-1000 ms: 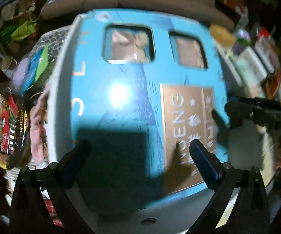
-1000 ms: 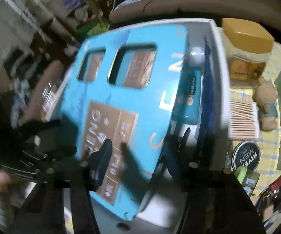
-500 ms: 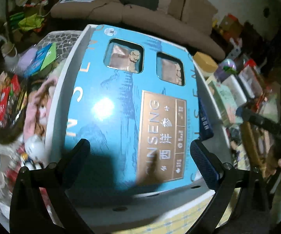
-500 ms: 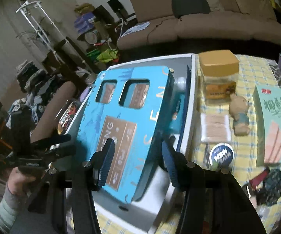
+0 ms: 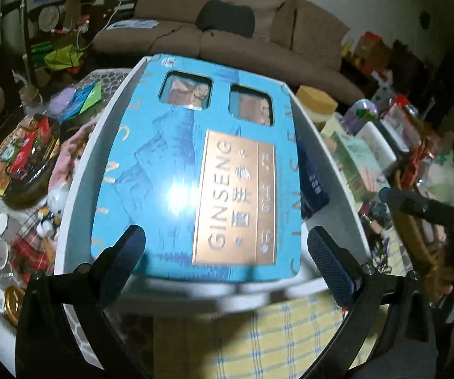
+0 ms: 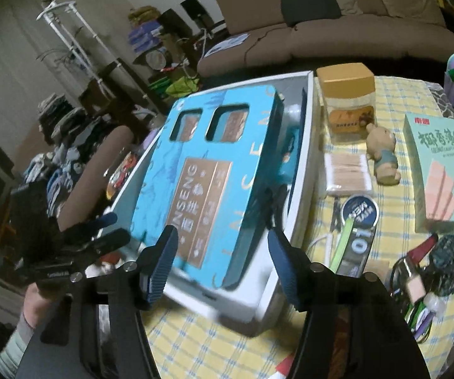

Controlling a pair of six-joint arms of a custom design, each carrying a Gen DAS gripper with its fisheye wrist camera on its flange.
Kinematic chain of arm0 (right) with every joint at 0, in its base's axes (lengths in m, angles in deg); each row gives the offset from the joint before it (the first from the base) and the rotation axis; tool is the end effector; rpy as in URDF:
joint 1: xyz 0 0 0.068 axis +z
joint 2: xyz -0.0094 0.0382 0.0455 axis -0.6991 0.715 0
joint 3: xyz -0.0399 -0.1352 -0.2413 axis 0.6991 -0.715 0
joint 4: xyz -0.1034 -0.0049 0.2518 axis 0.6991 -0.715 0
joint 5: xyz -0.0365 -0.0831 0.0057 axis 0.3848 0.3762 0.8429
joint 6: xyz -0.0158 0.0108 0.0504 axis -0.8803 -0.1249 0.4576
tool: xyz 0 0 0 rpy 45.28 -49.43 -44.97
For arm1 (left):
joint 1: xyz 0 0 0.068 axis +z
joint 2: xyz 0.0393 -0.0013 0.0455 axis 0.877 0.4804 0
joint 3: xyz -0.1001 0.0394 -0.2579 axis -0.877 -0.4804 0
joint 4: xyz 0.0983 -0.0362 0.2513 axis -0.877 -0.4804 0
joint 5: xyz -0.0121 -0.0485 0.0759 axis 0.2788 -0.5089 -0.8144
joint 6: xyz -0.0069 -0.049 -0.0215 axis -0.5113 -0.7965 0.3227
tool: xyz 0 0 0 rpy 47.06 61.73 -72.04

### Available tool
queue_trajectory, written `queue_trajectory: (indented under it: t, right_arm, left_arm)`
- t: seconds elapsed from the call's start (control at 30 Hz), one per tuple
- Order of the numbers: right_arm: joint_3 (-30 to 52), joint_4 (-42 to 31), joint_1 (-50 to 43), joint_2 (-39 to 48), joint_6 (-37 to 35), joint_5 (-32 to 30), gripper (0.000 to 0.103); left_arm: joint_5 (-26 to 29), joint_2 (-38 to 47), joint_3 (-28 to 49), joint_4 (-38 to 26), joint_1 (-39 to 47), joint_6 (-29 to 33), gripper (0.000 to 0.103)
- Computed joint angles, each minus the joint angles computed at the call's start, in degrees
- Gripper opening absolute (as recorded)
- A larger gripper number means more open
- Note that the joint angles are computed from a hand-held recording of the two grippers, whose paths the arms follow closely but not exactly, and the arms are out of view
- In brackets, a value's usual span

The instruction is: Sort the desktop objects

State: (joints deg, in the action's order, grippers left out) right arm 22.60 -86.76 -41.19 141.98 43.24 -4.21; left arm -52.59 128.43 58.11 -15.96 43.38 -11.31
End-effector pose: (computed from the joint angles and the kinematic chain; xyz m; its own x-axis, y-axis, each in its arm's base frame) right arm 0.2776 0.0363 0.2354 -0.8070 -0.1384 -0.5741 -0.4456 0.7806 0.4382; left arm 0.1913 -0.0643 0.2639 -0.8115 -0.1043 -0.5749 0.0654 0.9615 -0.2668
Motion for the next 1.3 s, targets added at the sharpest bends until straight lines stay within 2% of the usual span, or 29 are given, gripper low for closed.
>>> queue_trajectory:
  t: [0.27, 0.4, 0.57, 0.77, 0.87, 0.97, 1.1, 1.2, 1.3]
  right_arm:
    - [-6.9, -0.5, 0.6, -8.2, -1.2, 0.5, 0.070]
    - [-8.5, -2.3, -1.0, -11.7, -1.4, -1.2, 0.070]
    - [-10.3, -5.8, -3.8, -15.9, -3.5, -3.1, 0.070]
    - [-12.2, -9.3, -7.7, -19.3, -6.7, -5.8, 0.070]
    - [-11.7, -9.2, -8.7, -18.9, -7.2, -6.6, 0.070]
    - [-10.6, -7.0, -8.3, -17.2, -5.5, -6.9, 0.070]
    - [-7.6, -1.2, -5.0, -11.8, 0.0, -6.3, 0.071]
    - [-3.4, 4.8, -1.2, -5.1, 6.2, -3.5, 0.071]
    - [1.6, 10.6, 1.9, 2.6, 12.4, -0.6, 0.072]
  left_arm:
    - [-2.7, -7.5, -3.3, -3.9, -3.0, -2.6, 0.103]
    - [-1.9, -10.9, -4.3, -6.2, -2.2, -3.7, 0.103]
    - [-4.0, -14.8, -5.2, -8.7, -5.5, -6.1, 0.103]
    - [-4.9, -15.4, -5.4, -8.6, -8.4, -7.6, 0.103]
    - [-5.6, -13.9, -3.0, -8.9, -6.4, -4.1, 0.103]
    - [-3.9, -10.3, 0.9, -8.6, 0.2, 1.7, 0.103]
    - [-2.2, -1.7, 7.0, -6.9, 8.3, 9.1, 0.103]
    - [-2.5, 6.8, 12.3, -4.5, 12.8, 12.4, 0.103]
    - [-6.6, 15.5, 17.6, -1.5, 13.6, 15.8, 0.103]
